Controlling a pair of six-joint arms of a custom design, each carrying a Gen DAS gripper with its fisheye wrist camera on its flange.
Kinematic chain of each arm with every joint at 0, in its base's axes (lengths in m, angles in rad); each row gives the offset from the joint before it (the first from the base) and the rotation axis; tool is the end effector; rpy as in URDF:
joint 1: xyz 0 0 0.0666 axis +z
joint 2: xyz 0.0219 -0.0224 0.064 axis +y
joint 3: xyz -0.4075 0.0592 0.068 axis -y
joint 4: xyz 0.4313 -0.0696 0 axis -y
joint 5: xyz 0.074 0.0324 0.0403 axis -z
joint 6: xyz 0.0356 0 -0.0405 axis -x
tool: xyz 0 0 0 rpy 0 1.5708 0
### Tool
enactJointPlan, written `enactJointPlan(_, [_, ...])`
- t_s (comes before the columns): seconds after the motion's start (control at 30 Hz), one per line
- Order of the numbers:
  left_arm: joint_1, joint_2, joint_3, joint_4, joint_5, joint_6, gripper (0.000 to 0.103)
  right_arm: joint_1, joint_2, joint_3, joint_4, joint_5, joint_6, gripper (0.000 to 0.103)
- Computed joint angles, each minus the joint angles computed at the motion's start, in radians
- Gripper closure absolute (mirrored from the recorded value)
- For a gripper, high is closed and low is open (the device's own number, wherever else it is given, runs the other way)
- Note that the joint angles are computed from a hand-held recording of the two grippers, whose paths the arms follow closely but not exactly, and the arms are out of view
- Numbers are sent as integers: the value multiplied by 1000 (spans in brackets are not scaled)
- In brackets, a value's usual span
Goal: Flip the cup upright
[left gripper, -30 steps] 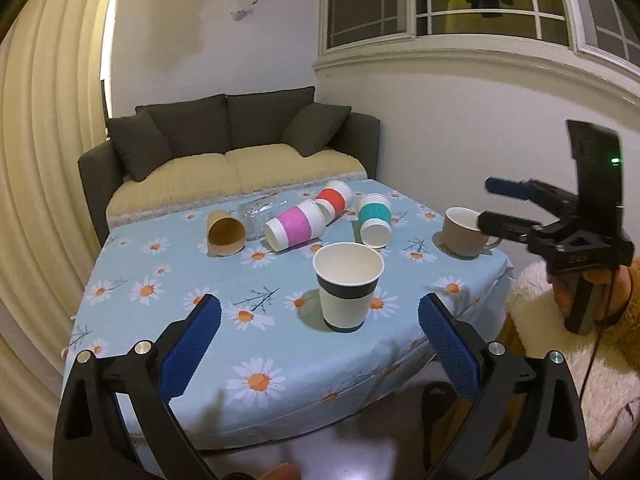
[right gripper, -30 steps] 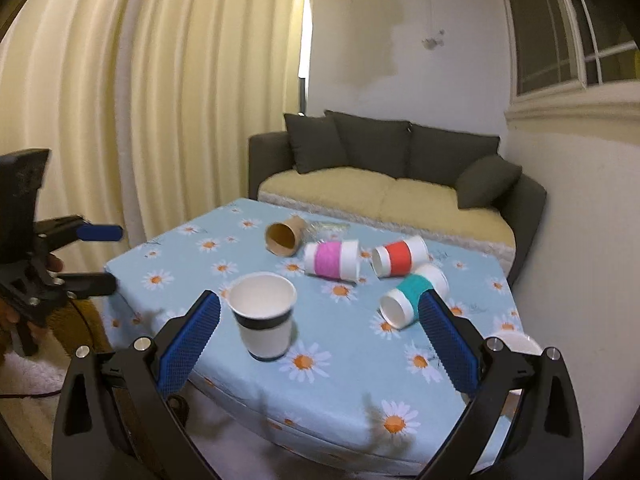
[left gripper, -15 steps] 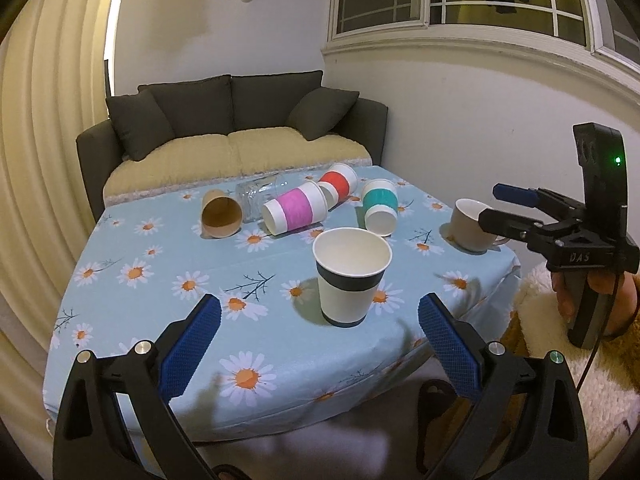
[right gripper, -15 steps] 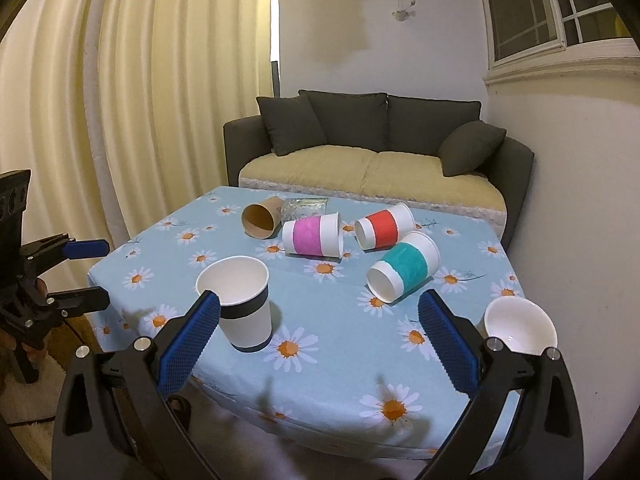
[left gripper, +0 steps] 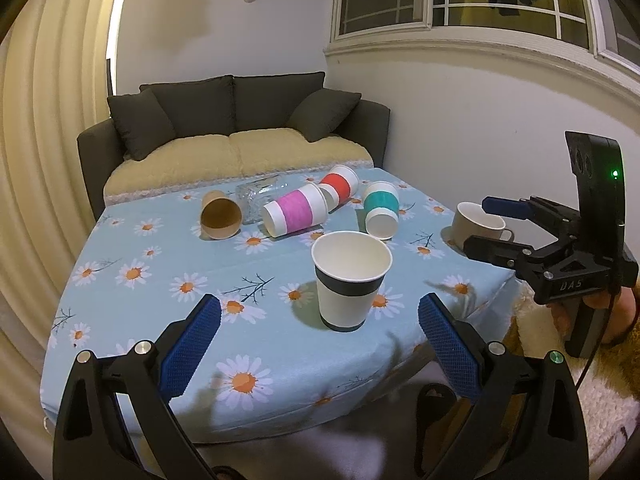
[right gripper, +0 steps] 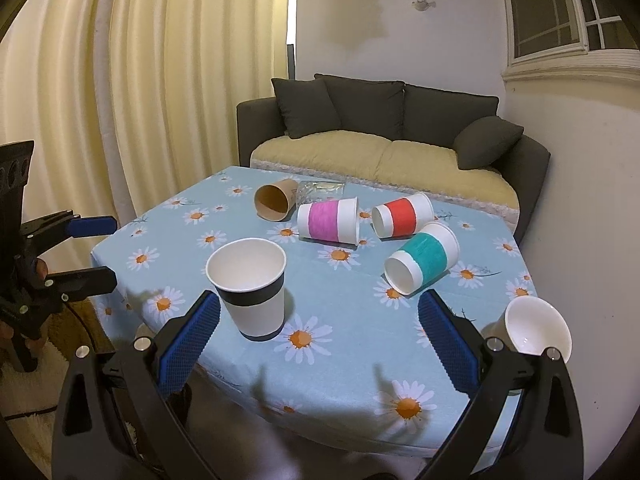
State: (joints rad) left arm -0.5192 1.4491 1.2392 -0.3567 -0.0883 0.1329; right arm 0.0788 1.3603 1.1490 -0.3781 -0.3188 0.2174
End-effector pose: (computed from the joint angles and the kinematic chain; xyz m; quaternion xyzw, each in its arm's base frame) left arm 0.4824 -0.2725 0.3946 0.1472 0.8635 -0.1174 0.4679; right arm 0.5120 0.0512 0.3928 -0.2025 0.8503 0.1074 0.4738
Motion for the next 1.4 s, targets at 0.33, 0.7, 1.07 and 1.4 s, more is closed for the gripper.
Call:
enactJointPlan(0.33, [-2, -3, -5, 12, 1, -3, 6, 4, -12, -14, 22, 7, 1, 5])
enactJointPlan(0.7, [-1, -1, -2, 8, 3, -3, 6, 0, -25, -28, 46, 2, -2, 5])
enactJointPlan(1.07, [-2, -3, -6, 20, -2, 3, 6, 4, -21, -24, 39, 7, 12, 5])
enactJointPlan(1.4, [1, -8, -11, 27, 0, 9, 6, 6, -17, -24, 38, 8, 17, 5])
